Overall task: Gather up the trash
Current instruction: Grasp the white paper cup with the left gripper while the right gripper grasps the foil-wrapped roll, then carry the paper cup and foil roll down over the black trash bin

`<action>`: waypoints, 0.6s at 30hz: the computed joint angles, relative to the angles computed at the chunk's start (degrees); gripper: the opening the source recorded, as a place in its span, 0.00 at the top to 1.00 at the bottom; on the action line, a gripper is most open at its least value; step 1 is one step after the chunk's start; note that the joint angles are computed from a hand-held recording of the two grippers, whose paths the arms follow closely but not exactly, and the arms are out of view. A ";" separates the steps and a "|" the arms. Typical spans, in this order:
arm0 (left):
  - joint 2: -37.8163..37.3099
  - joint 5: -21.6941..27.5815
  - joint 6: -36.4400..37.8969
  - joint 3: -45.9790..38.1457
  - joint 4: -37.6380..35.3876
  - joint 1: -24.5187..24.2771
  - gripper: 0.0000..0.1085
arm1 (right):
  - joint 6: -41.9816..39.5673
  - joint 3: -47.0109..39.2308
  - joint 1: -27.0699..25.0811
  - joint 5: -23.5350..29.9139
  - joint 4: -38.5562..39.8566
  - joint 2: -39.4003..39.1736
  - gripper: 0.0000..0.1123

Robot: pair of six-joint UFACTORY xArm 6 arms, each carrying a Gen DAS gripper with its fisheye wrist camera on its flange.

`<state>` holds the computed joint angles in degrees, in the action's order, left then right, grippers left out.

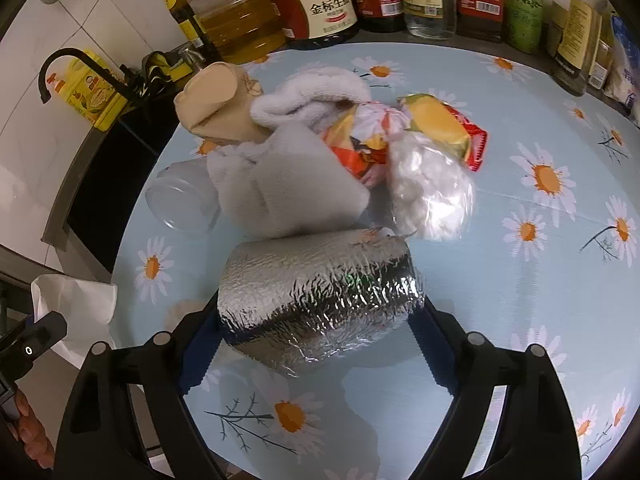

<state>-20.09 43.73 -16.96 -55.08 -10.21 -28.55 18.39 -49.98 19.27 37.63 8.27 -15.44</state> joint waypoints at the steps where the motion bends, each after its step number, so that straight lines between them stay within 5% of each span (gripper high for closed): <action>1: 0.05 -0.07 0.18 -0.02 -0.11 -0.10 0.54 | -0.06 0.19 -0.10 0.00 0.21 -0.29 0.25; 18: 0.37 -0.60 6.62 -1.17 -3.62 -2.46 0.54 | 9.40 7.37 -0.73 1.56 -6.10 -13.23 0.26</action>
<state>-19.72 43.13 -10.34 -56.25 -13.84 -31.01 27.79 -42.61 18.53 39.18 2.17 -28.67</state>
